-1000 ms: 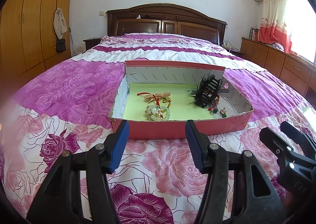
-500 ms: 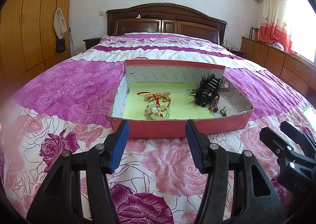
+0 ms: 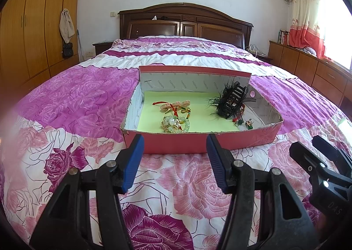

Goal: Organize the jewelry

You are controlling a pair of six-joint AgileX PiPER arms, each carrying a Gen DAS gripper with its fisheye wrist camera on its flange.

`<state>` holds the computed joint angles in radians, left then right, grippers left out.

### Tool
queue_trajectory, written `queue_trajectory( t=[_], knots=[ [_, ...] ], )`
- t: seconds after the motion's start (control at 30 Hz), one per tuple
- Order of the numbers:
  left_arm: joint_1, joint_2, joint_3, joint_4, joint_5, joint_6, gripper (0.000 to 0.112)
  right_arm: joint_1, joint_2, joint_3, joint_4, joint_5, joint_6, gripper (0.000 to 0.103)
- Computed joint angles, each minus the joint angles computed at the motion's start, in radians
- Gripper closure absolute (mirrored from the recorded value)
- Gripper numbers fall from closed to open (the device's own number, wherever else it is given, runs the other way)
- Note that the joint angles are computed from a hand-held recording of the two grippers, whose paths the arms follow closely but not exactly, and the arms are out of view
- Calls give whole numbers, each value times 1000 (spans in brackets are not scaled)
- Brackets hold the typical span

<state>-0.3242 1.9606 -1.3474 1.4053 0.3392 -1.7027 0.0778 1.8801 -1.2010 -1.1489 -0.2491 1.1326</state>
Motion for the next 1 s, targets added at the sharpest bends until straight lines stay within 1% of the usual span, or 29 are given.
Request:
queue_trajectory(
  t=[1.0],
  knots=[
    [-4, 0, 2, -1, 6, 2, 61, -2, 1, -4, -18, -2, 21, 18]
  ],
)
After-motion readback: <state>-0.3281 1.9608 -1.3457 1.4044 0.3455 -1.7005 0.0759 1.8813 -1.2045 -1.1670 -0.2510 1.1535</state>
